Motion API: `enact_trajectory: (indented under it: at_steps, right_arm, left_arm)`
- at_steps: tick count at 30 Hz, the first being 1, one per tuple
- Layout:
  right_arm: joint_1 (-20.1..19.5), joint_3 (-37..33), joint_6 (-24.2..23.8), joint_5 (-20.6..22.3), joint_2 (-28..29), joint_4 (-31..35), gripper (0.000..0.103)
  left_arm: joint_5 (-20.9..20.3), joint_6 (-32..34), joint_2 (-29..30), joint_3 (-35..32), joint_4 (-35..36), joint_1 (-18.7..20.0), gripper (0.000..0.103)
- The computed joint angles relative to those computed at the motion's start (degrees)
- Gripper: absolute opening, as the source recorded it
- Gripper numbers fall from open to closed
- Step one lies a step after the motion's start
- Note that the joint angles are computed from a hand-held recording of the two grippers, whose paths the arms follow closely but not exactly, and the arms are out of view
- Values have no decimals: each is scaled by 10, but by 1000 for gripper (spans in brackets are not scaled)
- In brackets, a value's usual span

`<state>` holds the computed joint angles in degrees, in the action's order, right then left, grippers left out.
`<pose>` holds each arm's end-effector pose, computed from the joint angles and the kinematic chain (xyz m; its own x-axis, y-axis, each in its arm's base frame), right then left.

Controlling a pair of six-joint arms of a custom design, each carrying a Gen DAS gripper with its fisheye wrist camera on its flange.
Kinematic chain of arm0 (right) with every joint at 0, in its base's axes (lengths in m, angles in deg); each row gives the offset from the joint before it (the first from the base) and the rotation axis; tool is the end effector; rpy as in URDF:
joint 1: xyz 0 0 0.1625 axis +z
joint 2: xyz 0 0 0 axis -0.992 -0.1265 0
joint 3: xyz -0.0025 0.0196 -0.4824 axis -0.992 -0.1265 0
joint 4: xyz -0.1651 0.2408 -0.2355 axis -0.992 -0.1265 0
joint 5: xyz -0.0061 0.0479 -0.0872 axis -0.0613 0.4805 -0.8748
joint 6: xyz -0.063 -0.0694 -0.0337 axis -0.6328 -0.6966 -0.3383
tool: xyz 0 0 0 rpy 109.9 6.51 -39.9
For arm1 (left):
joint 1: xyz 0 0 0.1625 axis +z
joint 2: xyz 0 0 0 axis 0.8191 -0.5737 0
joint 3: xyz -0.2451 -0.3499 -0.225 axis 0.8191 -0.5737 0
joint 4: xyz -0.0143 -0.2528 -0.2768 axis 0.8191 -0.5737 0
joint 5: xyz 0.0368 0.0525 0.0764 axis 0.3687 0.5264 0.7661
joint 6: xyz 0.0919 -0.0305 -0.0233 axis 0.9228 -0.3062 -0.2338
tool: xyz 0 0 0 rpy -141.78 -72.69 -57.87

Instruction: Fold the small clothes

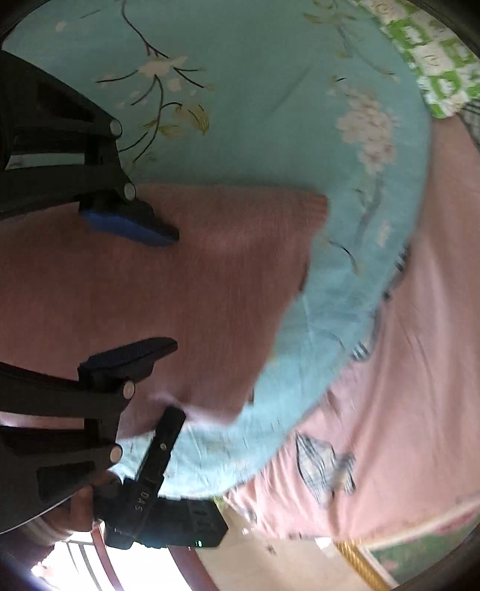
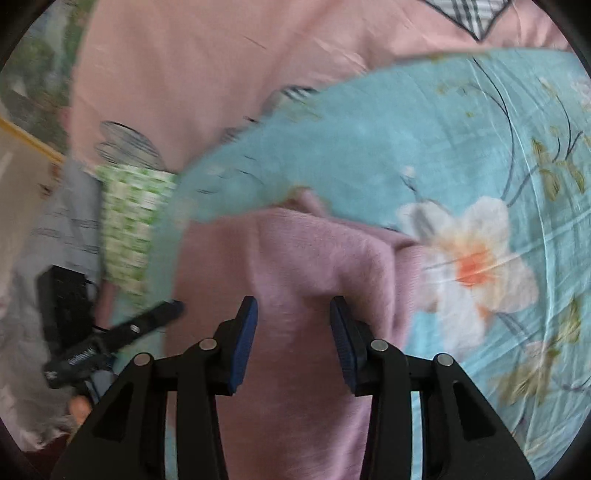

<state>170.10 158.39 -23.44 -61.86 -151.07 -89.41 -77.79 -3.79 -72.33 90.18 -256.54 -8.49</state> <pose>0.0792 -0.5753 0.2741 -0.9503 0.0007 0.3112 -0.1027 0.9433 -0.3157 -0.2593 -0.5469 0.1048 -0.9492 -0.1422 -0.2806 0.0151 0.8703 -0.4923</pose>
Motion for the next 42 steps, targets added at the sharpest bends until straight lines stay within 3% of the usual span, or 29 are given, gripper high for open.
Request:
enact_trajectory:
  at_steps: [2, 6, 8, 11, 13, 17, 23, 27, 30, 31, 32, 33, 36, 40, 42]
  right_arm:
    - [-3, -7, -14, -15, 12, -14, 33]
    - [-4, -8, -8, -14, 9, -27, 33]
    - [4, 8, -13, -10, -10, -37, 35]
    - [20, 53, -34, 10, -56, -57, 35]
    - [29, 94, -48, 17, -92, -70, 35]
    - [39, 172, -52, -16, -150, -83, 35]
    - [13, 246, -22, -38, -197, -105, 35]
    - [-3, 261, -32, -14, -207, -104, 35]
    - [-8, 259, -43, -22, -201, -75, 35]
    - [-10, 259, -44, -22, -199, -70, 29]
    - [-13, 258, -45, -18, -201, -60, 10]
    - [-15, 257, -47, -12, -204, -53, 7]
    - [-20, 259, -57, 19, -223, -49, 7]
    - [-17, 257, -69, -62, -201, -54, 6]
    - [-33, 261, -66, -71, -186, -67, 6]
  left_arm:
    - [-7, -19, 5, -25, 59, 11, 43]
    - [-2, -16, 0, -33, 88, 5, 44]
    - [2, -16, -17, -15, 78, -15, 45]
    - [7, -31, -42, 28, 50, -50, 56]
    - [4, -46, -55, 56, 39, -71, 56]
    - [-6, -98, -75, 103, 62, -111, 56]
    - [-33, -186, -88, 157, 84, -144, 56]
    - [-47, -231, -90, 185, 74, -160, 56]
    - [-50, -257, -85, 193, 66, -174, 56]
    - [-57, -258, -83, 200, 57, -177, 56]
    - [-62, -256, -78, 199, 58, -178, 56]
    - [-62, -256, -71, 193, 77, -179, 55]
    - [-62, -271, -57, 183, 126, -182, 54]
    - [-69, -289, -46, 186, 125, -179, 53]
    - [-65, -286, -42, 180, 138, -180, 53]
